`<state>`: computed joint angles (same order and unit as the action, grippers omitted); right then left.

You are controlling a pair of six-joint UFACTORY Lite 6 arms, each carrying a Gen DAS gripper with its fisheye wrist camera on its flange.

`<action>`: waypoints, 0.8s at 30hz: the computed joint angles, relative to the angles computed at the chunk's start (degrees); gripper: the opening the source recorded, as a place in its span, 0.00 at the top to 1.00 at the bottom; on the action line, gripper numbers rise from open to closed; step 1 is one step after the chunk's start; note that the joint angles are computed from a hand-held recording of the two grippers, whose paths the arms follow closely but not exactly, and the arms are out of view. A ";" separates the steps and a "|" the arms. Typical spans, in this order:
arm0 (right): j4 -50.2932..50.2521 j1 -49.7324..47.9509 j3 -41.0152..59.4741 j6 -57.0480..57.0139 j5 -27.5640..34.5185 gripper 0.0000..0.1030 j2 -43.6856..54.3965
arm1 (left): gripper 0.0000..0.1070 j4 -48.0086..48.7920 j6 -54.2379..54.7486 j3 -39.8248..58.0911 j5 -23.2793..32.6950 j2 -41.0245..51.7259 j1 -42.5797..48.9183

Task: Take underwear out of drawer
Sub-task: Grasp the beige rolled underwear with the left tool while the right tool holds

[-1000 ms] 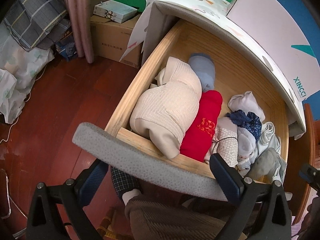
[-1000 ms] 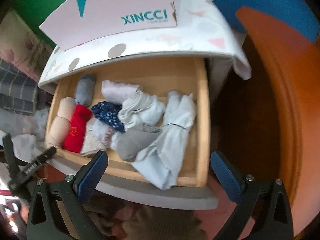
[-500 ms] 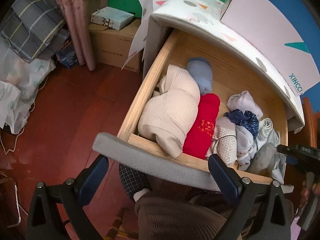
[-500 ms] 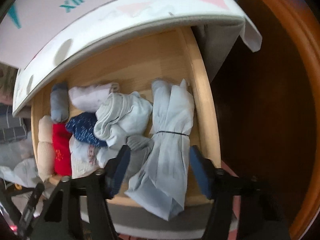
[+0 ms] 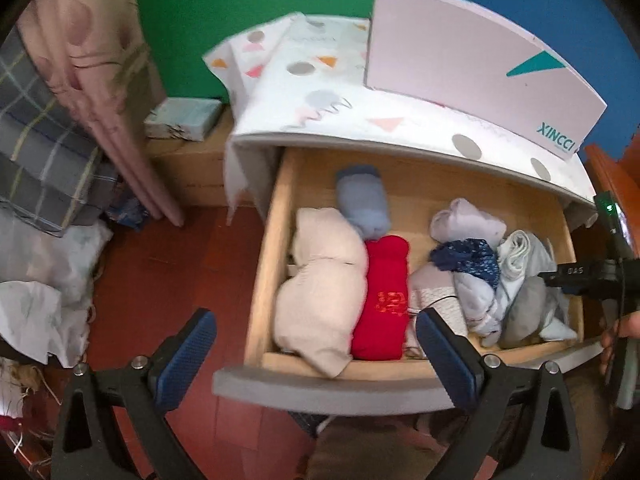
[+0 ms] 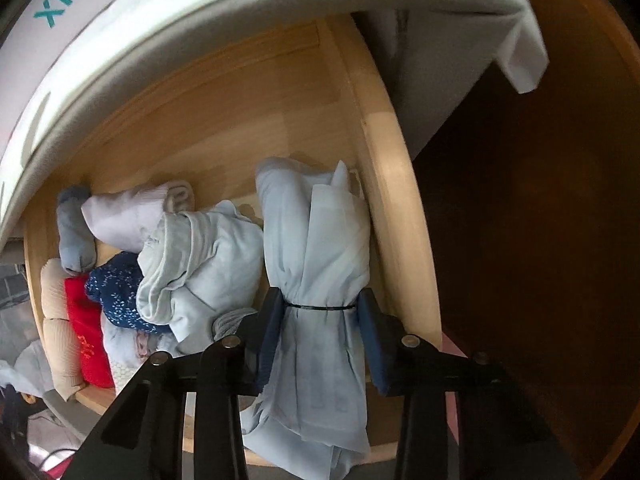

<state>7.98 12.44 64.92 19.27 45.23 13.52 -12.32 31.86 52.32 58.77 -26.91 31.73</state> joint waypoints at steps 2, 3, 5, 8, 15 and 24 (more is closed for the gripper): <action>-0.96 0.46 1.04 0.10 -0.08 0.63 1.55 | 0.05 0.77 -2.45 1.02 0.03 3.61 -2.20; -2.10 1.18 2.82 0.77 1.24 0.63 2.51 | 0.05 0.38 -2.91 2.08 0.40 6.08 -2.55; -5.15 2.88 4.69 2.29 2.08 0.61 4.81 | 0.05 0.12 -4.55 2.79 0.53 9.05 -3.63; -7.52 4.84 7.37 4.09 2.69 0.60 7.93 | 0.05 1.04 -6.45 3.51 -0.02 12.33 -5.23; -12.26 9.12 14.29 6.64 4.05 0.55 16.34 | 0.05 5.13 -12.45 4.05 -2.77 18.20 -10.51; -16.10 14.98 25.39 11.43 5.41 0.54 28.33 | 0.05 7.17 -17.89 3.42 -6.48 23.28 -13.25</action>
<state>-8.12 27.41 90.31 30.70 50.64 41.86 -5.15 13.97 55.74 52.29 -3.63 18.48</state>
